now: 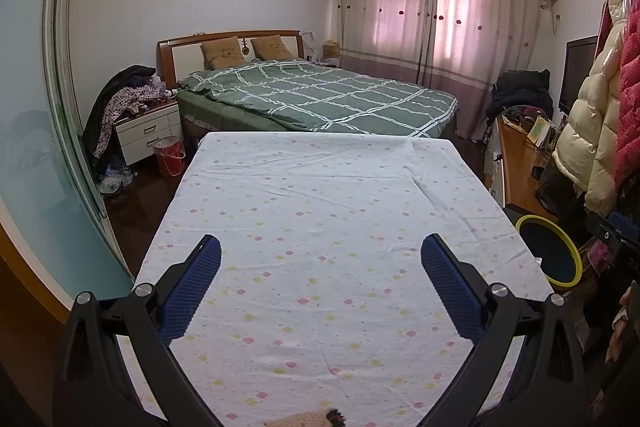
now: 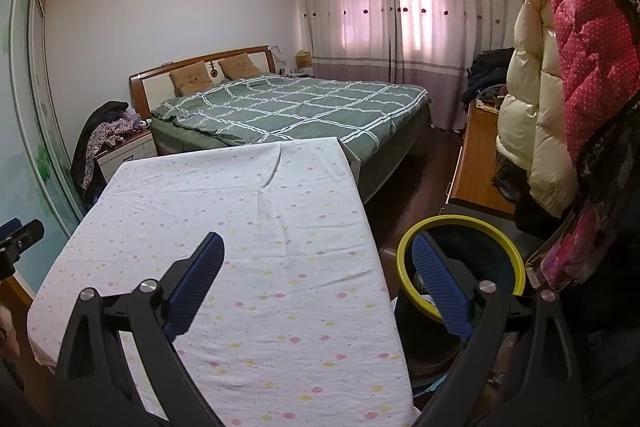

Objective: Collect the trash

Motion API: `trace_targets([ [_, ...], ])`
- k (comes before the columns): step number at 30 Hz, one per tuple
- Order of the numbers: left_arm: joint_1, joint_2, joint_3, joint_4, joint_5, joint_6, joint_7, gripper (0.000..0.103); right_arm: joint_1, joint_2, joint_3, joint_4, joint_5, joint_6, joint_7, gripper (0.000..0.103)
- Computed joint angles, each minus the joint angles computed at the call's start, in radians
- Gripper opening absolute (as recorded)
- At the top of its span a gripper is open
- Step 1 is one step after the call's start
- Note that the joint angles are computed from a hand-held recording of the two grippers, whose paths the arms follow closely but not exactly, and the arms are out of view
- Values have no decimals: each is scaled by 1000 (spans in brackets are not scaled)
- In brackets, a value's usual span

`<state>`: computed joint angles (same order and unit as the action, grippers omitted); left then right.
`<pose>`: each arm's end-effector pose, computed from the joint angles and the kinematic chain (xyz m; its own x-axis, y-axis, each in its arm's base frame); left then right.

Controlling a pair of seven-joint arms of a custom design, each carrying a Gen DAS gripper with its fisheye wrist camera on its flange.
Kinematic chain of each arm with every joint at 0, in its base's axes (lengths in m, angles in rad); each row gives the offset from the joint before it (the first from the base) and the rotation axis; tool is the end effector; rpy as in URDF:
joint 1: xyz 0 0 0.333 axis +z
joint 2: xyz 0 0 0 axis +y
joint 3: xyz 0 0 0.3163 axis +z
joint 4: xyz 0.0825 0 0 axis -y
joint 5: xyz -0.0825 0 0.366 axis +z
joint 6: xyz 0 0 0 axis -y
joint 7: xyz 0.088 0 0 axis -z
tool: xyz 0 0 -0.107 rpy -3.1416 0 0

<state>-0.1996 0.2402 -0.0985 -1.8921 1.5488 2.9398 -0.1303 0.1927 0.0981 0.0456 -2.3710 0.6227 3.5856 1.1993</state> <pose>0.5687 -0.2382 0.4337 -0.0436 -0.9980 0.0452 -0.5307 -0.0152 -0.8474 0.5246 0.0516 0.4220 -0.0816 -0.9952 -0.0549 -0.4853 0.0878 -0.8699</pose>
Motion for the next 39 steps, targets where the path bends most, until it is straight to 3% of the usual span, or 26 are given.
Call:
trace_targets([
  [39, -7, 30, 10, 30, 30, 7, -34, 99, -1, 15, 1, 12, 1, -6, -1, 91],
])
